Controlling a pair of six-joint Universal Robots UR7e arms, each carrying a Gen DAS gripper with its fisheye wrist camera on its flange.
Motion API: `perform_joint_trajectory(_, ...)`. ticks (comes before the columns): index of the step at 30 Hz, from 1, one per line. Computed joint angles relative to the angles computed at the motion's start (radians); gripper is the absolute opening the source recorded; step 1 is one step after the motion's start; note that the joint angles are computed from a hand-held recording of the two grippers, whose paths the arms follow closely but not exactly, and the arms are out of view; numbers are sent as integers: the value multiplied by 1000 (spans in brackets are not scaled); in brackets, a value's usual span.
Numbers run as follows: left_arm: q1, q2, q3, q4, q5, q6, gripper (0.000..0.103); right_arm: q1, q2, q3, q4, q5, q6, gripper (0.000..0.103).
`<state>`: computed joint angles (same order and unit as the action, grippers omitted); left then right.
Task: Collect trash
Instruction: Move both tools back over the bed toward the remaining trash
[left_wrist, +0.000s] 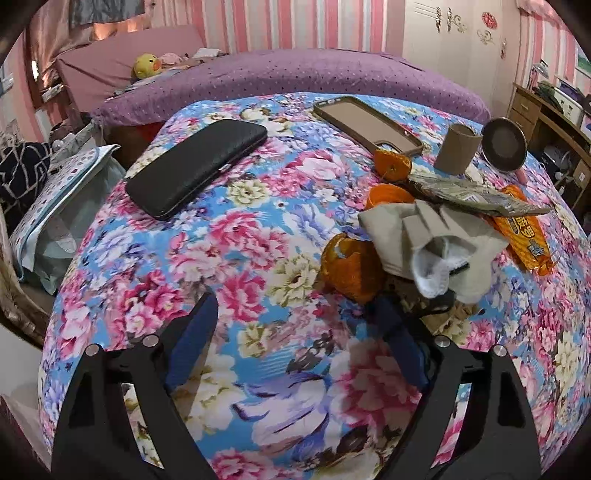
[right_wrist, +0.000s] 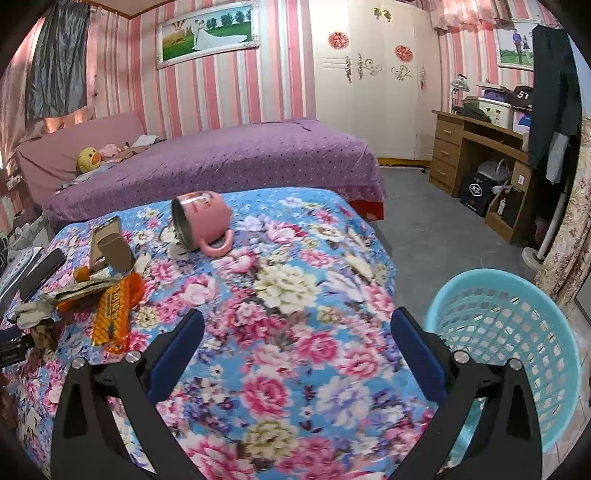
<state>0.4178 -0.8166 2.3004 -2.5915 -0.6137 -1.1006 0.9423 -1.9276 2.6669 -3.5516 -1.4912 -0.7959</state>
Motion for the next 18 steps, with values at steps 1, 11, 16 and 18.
perform_joint_trajectory(1,-1,1,2,-19,-3,15,84,8,8,1,-8,-8,-4,99)
perform_joint_trajectory(11,-57,-9,29,-106,54,53,86,38,54,8,-55,-45,-20,99)
perform_joint_trajectory(16,-102,-82,77,-68,87,11,97,22,26,2,-27,-22,-1,99)
perform_joint_trajectory(18,-116,-112,94,-37,108,-21,98,26,29,-2,-24,-29,4,99)
